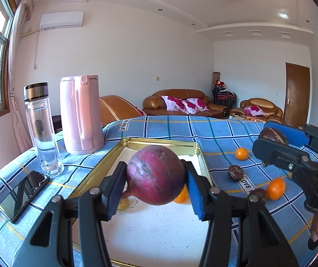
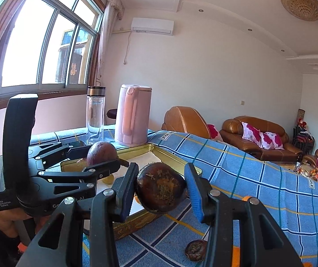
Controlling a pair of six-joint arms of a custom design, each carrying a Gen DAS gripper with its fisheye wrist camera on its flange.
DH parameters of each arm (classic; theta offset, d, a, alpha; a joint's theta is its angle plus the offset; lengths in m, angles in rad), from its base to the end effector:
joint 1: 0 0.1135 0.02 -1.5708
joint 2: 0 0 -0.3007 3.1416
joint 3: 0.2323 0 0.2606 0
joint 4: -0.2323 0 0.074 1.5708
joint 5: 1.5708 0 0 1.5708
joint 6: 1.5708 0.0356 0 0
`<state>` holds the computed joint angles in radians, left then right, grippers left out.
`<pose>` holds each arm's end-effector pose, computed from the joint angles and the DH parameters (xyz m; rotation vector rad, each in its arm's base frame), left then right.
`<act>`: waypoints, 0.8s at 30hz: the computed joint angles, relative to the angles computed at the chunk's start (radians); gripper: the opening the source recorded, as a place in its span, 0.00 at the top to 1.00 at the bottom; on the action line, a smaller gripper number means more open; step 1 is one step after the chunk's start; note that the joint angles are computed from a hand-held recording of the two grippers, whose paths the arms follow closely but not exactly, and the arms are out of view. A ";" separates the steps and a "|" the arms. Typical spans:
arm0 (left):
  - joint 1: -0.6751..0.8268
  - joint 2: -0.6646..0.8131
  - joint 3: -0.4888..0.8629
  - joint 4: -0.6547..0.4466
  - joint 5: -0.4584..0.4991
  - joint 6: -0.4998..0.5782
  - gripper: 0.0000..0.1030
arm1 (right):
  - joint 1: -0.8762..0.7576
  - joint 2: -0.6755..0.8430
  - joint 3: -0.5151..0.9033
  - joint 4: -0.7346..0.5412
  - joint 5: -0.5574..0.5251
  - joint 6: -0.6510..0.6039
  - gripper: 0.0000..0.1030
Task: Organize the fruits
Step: 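Lower the red onion and brown fruit into the tray and open both tools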
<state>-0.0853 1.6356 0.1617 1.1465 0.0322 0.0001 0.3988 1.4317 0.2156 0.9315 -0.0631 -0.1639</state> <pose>0.2266 -0.0205 0.1317 0.1030 1.8962 -0.0885 0.2090 0.0905 0.1636 -0.5587 1.7748 0.2216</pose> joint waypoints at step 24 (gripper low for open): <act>0.156 0.050 0.070 -0.108 0.071 0.030 0.48 | 0.125 0.202 0.132 -0.006 0.051 0.001 0.56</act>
